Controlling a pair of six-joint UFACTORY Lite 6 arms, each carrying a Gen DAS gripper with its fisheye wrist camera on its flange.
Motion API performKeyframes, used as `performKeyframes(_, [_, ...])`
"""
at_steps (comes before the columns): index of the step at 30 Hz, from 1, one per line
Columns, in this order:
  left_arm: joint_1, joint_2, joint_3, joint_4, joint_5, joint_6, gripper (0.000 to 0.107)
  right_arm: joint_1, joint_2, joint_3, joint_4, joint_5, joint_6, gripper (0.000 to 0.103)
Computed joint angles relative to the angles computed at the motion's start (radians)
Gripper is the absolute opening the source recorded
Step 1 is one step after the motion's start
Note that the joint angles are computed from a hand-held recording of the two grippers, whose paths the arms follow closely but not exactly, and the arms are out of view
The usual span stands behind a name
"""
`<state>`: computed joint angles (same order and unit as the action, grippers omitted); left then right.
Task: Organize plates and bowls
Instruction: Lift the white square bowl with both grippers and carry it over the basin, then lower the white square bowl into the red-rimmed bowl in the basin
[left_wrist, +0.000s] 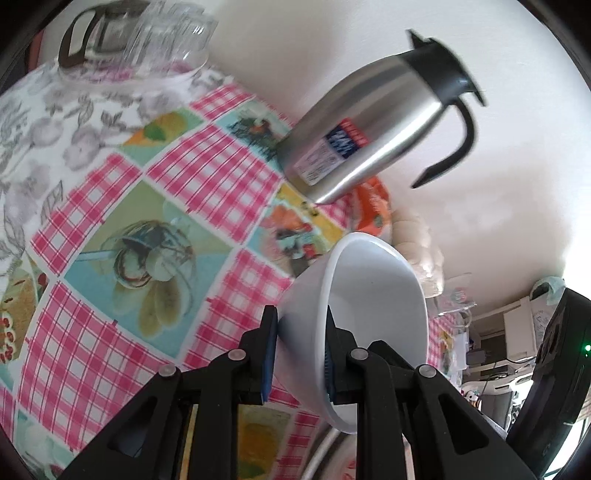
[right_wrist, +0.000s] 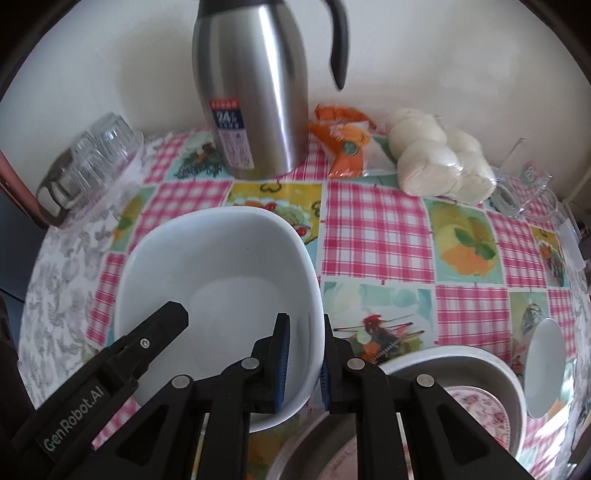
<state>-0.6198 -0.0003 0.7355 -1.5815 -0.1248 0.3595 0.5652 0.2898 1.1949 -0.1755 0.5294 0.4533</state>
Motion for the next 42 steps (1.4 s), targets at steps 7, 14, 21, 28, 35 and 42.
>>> performKeyframes(7, [-0.133, -0.048, 0.098, -0.431, -0.139, 0.408, 0.022, -0.071, -0.232, -0.096, 0.095, 0.031, -0.117, 0.016])
performKeyframes(14, [-0.278, -0.021, 0.265, -0.632, -0.316, 0.634, 0.022, -0.162, -0.429, -0.179, 0.175, 0.091, -0.215, 0.016])
performKeyframes(21, [-0.399, 0.037, 0.399, -0.673, -0.432, 0.689, 0.022, -0.306, -0.615, -0.264, 0.303, 0.167, -0.366, 0.016])
performKeyframes(28, [-0.474, 0.111, 0.495, -0.72, -0.494, 0.73, 0.022, -0.473, -0.762, -0.388, 0.476, 0.21, -0.575, 0.016])
performKeyframes(35, [-0.515, 0.205, 0.592, -0.794, -0.541, 0.804, 0.022, -0.67, -0.88, -0.558, 0.676, 0.251, -0.819, 0.017])
performKeyframes(42, [-0.541, 0.28, 0.657, -0.834, -0.551, 0.84, 0.022, -0.793, -0.91, -0.615, 0.721, 0.292, -0.899, 0.017])
